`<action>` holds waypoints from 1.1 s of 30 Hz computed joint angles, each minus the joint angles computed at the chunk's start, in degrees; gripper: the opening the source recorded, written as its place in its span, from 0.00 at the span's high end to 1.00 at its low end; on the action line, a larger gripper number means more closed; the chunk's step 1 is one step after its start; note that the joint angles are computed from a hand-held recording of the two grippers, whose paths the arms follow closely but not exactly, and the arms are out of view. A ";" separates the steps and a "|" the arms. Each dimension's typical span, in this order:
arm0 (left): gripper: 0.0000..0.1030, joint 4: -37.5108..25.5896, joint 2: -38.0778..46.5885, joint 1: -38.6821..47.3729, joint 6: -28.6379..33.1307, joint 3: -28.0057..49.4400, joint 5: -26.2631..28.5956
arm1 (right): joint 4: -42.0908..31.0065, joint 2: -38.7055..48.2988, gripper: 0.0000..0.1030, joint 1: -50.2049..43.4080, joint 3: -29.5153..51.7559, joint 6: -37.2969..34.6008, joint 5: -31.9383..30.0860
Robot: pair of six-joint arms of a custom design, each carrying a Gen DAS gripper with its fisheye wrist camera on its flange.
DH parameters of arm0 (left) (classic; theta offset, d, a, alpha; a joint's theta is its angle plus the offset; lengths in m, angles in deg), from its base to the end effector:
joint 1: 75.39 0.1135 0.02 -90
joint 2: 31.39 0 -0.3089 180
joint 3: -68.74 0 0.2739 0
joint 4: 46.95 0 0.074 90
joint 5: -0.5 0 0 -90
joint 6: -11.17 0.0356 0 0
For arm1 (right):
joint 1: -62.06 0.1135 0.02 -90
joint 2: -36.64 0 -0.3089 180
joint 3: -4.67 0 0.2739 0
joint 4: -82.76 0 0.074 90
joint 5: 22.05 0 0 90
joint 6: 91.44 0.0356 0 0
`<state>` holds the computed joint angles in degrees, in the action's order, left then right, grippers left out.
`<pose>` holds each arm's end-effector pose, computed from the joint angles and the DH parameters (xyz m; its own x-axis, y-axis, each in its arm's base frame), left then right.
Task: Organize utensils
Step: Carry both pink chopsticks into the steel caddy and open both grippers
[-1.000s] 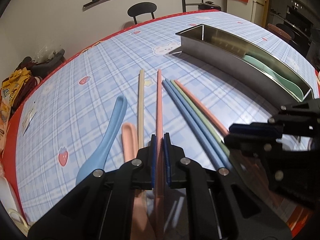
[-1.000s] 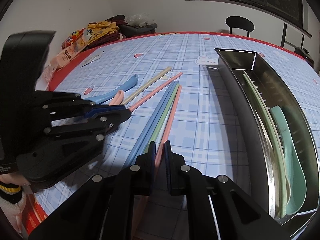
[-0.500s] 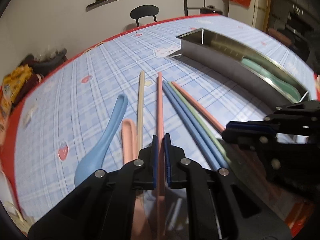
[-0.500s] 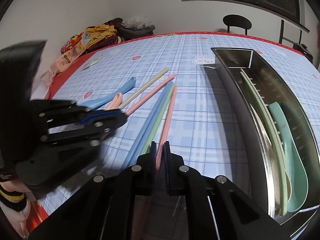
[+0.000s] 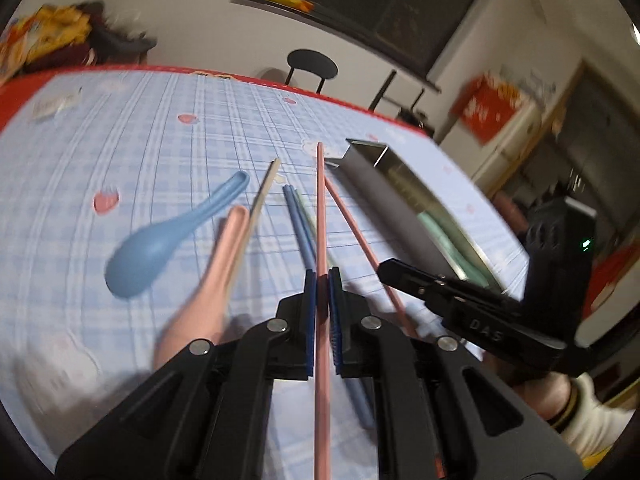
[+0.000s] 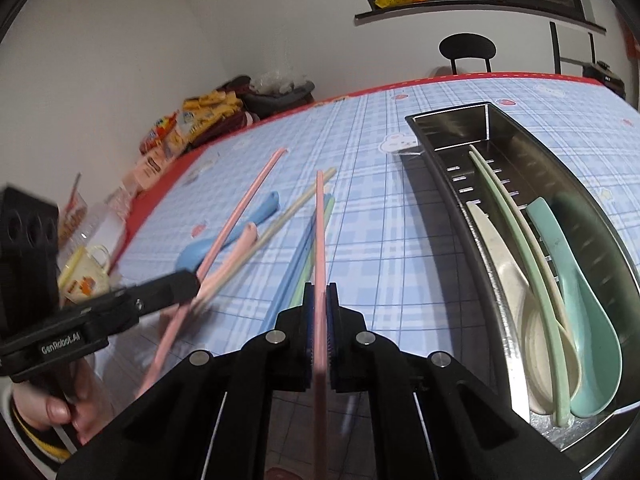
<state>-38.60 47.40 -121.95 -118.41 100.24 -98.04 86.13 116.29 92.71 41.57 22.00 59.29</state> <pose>0.1624 -0.1639 0.1466 -0.7400 -0.1350 -0.6589 0.2169 0.8795 -0.4236 0.2124 0.1321 0.1622 -0.7411 0.0180 -0.6712 -0.3371 0.8545 0.3951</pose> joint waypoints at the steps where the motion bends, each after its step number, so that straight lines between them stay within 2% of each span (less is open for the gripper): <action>1: 0.90 0.73 -0.52 -0.80 -1.39 -0.58 -0.85 | 0.48 -0.31 0.94 -0.30 -0.34 0.13 -0.57; 6: 0.90 0.99 -3.26 -5.32 -8.11 -1.01 -6.69 | 1.04 -3.42 0.94 -3.05 -1.78 0.61 -5.72; 13: 0.90 -2.38 -2.17 -9.29 -11.95 3.56 -12.82 | -2.96 -10.27 0.94 -12.77 -1.62 -2.46 -16.77; 16: 0.90 -1.38 1.02 -10.15 -13.52 6.22 -12.80 | -6.54 -10.36 0.94 -19.95 0.76 -6.39 -23.10; 20: 0.90 0.71 7.26 -11.35 -14.93 11.57 -12.81 | -9.48 -8.15 0.94 -26.62 4.33 -12.18 -27.32; 24: 0.90 1.43 13.19 -11.02 -15.77 17.44 -9.32 | -9.83 -3.45 0.94 -32.98 7.02 -15.23 -32.64; 27: 0.90 0.05 17.76 -11.48 -15.05 22.72 -9.04 | -9.73 0.72 0.94 -37.64 8.18 -16.00 -37.37; 33: 0.90 2.47 24.12 -10.45 -17.25 27.52 -8.86 | -10.52 5.42 0.94 -39.10 9.50 -15.91 -38.01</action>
